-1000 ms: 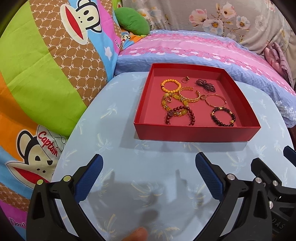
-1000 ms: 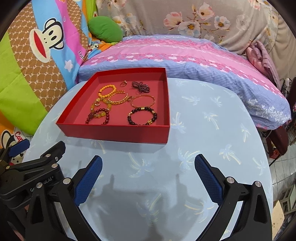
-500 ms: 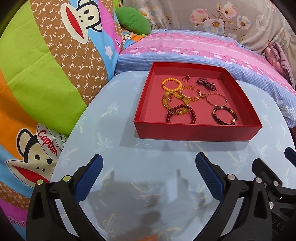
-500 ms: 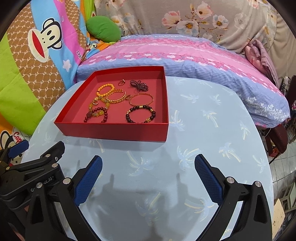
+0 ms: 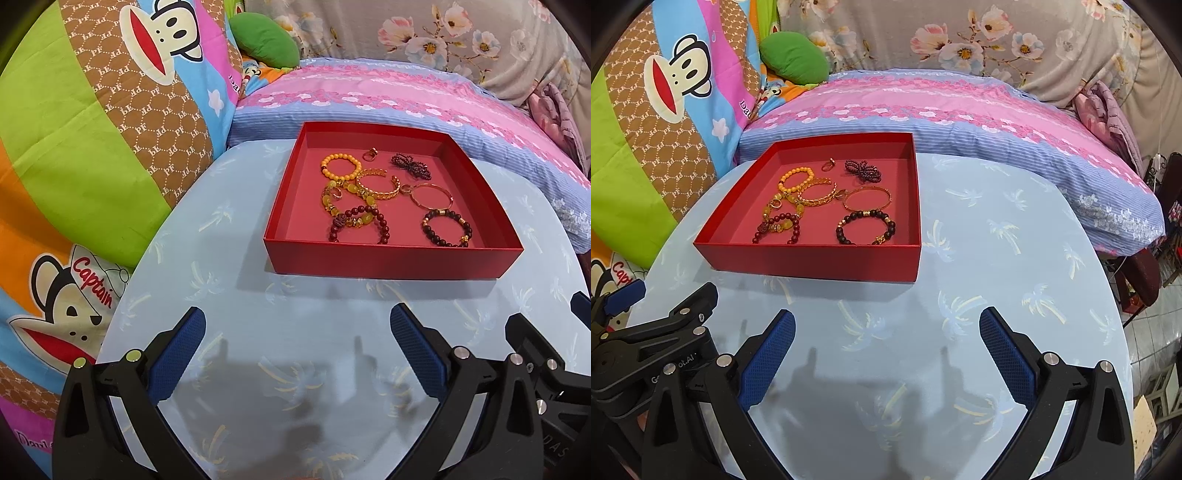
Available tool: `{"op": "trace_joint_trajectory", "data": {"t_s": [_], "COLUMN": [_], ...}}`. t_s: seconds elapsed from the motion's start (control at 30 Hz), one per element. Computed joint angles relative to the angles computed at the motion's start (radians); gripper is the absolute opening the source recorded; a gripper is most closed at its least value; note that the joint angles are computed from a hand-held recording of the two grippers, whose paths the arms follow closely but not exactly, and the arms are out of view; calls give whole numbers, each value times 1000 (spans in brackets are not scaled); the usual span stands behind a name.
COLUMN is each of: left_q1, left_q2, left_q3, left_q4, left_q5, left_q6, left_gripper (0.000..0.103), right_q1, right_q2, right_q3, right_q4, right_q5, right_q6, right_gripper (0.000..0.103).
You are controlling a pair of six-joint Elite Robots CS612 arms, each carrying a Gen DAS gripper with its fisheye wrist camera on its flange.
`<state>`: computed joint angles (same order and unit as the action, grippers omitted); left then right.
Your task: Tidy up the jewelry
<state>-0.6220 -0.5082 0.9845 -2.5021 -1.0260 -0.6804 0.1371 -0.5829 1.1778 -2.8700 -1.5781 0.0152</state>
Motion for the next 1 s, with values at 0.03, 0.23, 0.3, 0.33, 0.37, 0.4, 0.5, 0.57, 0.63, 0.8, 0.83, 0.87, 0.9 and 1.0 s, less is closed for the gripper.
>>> {"op": "trace_joint_trajectory", "data": {"t_s": [0.03,0.23,0.3,0.33,0.37,0.4,0.5,0.57,0.63,0.8,0.83,0.87,0.9,1.0], "left_q1": [0,0,1,1,1,0,0,0,0,1,1,1,1,1], "left_q2": [0,0,1,1,1,2,2,2,1,1,1,1,1,1], "left_q3": [-1,1,3,2,1,1,0,0,0,0,0,0,1,0], "left_q4": [1,-2,-6,-6,-5,-4,-4,-2,0,2,2,1,1,1], "left_q5": [0,1,3,4,6,8,10,9,8,8,8,8,8,8], "left_q6": [0,-11,-13,-13,-12,-12,-10,-10,-11,-9,-9,-10,-9,-9], "left_gripper": [96,96,96,96,96,96,96,96,96,96,96,96,96,96], "right_q1": [0,0,0,0,0,0,0,0,0,0,0,0,0,1], "right_q2": [0,0,0,0,0,1,0,1,1,1,1,1,1,1], "right_q3": [0,1,0,0,1,0,1,1,1,1,1,1,1,1], "right_q4": [0,-1,0,0,-1,-2,0,0,0,0,1,0,-1,0], "right_q5": [-3,-2,-1,-1,-3,-4,-2,-4,-4,-3,-3,-3,-3,-5], "right_q6": [0,-1,-1,-1,1,1,2,1,1,1,2,2,2,2], "right_gripper": [96,96,96,96,96,96,96,96,96,96,96,96,96,96]}}
